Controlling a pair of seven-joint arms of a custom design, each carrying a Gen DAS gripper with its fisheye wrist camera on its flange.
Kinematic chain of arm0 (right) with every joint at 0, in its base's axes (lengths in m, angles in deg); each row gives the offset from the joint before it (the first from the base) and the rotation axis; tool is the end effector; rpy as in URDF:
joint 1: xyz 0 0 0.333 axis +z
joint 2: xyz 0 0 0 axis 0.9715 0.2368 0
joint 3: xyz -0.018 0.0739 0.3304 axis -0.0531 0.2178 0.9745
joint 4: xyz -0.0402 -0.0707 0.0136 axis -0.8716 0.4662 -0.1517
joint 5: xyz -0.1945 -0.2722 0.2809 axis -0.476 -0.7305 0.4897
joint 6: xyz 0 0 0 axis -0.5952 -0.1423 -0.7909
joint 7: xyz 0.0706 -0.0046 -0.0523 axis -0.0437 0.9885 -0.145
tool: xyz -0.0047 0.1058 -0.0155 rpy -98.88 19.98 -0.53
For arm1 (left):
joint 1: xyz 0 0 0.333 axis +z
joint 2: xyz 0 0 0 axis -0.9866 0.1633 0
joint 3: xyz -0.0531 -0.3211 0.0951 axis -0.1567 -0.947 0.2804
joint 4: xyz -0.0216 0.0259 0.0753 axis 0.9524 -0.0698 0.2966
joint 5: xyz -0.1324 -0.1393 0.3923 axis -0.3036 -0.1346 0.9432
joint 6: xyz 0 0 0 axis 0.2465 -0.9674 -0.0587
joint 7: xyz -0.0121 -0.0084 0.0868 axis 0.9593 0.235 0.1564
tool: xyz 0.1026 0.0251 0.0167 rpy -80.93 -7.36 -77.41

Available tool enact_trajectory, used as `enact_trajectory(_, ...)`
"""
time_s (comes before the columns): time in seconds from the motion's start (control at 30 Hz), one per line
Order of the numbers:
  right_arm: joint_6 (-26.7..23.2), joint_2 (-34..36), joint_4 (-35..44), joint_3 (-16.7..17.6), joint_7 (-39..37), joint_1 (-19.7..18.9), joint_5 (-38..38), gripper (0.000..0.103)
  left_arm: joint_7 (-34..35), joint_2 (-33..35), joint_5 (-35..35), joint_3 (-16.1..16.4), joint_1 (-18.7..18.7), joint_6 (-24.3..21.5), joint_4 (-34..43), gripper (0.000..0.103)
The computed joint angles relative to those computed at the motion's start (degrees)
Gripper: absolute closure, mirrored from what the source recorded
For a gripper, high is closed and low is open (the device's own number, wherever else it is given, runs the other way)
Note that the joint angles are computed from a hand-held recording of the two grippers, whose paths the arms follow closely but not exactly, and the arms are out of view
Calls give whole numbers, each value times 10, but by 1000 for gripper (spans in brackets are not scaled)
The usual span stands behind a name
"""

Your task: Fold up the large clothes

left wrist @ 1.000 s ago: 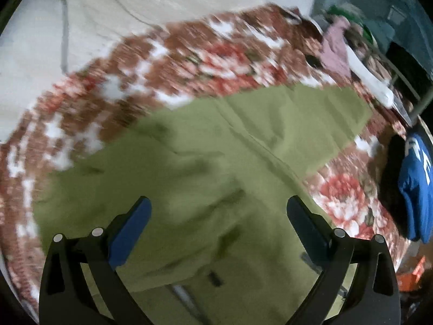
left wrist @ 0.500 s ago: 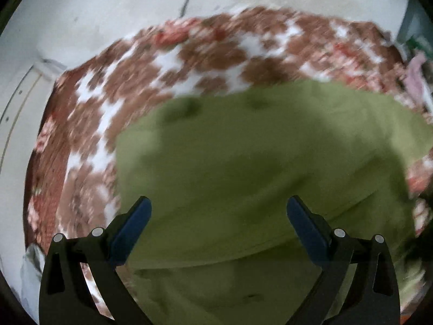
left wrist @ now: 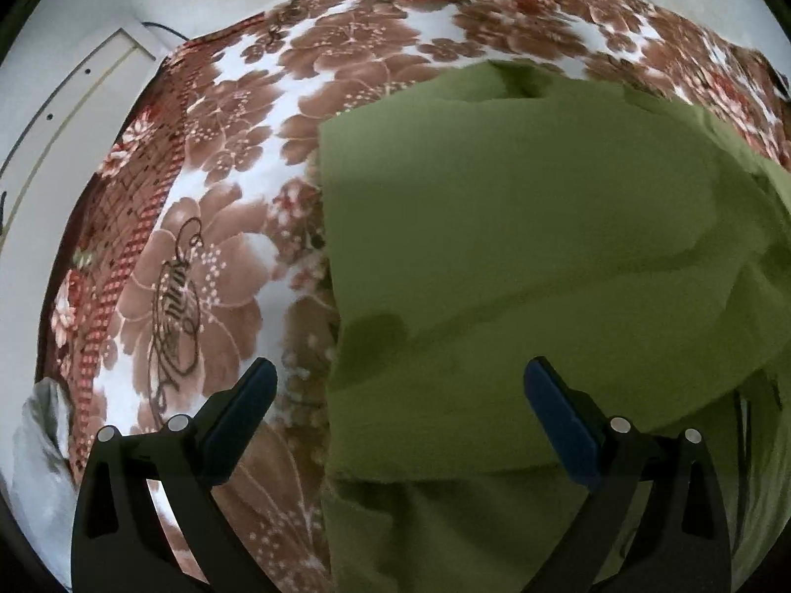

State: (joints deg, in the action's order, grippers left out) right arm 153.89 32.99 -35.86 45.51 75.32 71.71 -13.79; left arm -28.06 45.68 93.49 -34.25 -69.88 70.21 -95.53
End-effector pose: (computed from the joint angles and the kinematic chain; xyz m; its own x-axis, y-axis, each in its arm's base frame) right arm 0.6647 0.0190 0.3303 0.1254 -0.7774 -0.6164 -0.9911 -0.1261 -0.0427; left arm 0.4055 -0.0388 0.3668 0.3371 -0.9294 -0.1504 -0.8768 -0.2516 -0.4098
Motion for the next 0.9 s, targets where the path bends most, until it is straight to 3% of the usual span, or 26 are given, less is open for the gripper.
enact_trajectory(0.07, -7, 21, 19, -1, 16, 6, -19, 46, 8, 10, 2, 8, 3, 22, 2, 5)
enact_trajectory(0.1, -6, 28, 24, 0, 21, 8, -28, 61, 8, 10, 5, 6, 6, 32, 1, 5)
enact_trajectory(0.2, -2, 42, 33, 7, 20, -1, -19, 86, 11, 7, 10, 4, 15, 43, -4, 6)
enact_trajectory(0.3, 22, 37, 34, 9, 12, 5, -39, 93, 51, -1, 3, 21, 16, 38, -9, 6)
enact_trajectory(0.4, 69, 12, 35, 16, -27, 13, -50, 94, 61, -19, 28, 11, 46, 31, -12, 5)
enact_trajectory(0.5, 102, 3, 58, 22, -58, 17, -36, 94, 54, -11, 9, 26, 65, 14, -7, 6)
enact_trajectory(0.6, 96, 27, 83, 16, -47, 32, -82, 92, 66, 12, 12, 28, 67, 15, -12, 6)
enact_trajectory(0.67, 98, 48, 83, 14, -34, 39, -111, 83, 82, 21, 17, 30, 61, 20, -20, 6)
enact_trajectory(0.73, 106, 58, 72, 19, -33, 44, -132, 64, 70, 31, 44, 15, 75, 19, -27, 4)
enact_trajectory(0.87, 155, 39, 23, 28, -51, 35, -126, 50, 2, 48, 122, 3, 127, 27, -42, 4)
enact_trajectory(0.9, 160, 34, 16, 27, -47, 33, -123, 45, 12, 48, 118, 21, 121, 36, -47, 4)
